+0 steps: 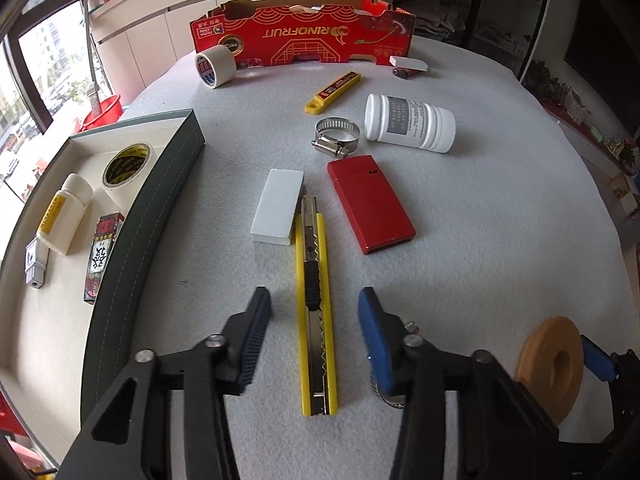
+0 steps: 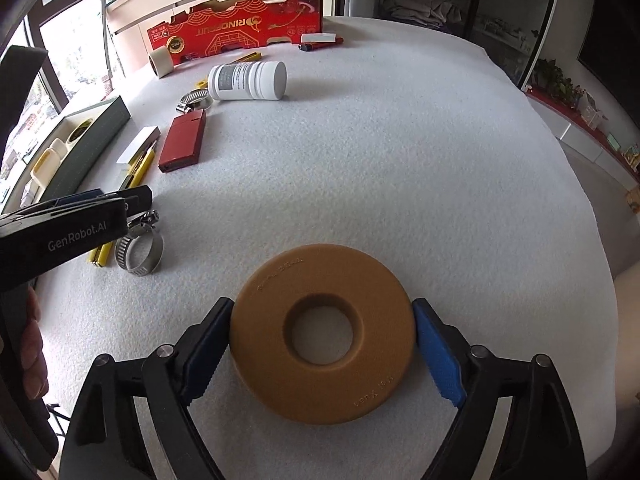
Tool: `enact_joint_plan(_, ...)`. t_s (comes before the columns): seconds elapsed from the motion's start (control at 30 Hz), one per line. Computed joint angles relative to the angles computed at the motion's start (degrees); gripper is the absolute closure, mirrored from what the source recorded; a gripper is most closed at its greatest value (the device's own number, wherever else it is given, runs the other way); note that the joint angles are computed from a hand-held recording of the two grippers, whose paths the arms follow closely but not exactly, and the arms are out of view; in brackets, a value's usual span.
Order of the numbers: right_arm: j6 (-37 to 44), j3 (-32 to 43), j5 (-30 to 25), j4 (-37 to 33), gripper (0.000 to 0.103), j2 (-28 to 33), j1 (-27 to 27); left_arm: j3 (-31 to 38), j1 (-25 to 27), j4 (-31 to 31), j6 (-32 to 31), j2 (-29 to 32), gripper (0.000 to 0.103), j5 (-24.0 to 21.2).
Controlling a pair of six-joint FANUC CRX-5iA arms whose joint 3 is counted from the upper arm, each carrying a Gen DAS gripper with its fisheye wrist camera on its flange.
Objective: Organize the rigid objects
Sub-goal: 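Grasp the yellow box cutter with the left tool while the right tool grasps the tan rubber ring, then carry the box cutter and tan ring over the tray with both tools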
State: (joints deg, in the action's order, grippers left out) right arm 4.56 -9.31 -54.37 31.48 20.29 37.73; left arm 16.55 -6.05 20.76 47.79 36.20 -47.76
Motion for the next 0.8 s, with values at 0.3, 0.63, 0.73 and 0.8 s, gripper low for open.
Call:
enact_joint_plan(0.3, -6.8, -4.2, 1.0, 0.6, 0.015, -4.6, 1.5, -4.5, 2.4, 5.5, -3.5, -2.9, 0.086, -2.9)
enact_joint_plan(0.63, -9.8, -4.3, -0.9, 3.8, 0.015, -7.1, 3.4, -12.8, 4.3, 13.7, -13.1, -9.3, 0.086, -1.7)
enact_joint_plan(0.73, -9.5, -3.5, -1.4, 4.4, 0.015, -7.1, 3.9, -14.7, 5.1, 15.9, -15.2, -10.8, 0.086, -1.7)
enact_joint_plan(0.8, -8.9, -2.6, -1.8, 4.5, 0.015, -6.8, 4.1, -15.6, 5.6, 17.4, -16.5, -11.5, 0.086, -1.7)
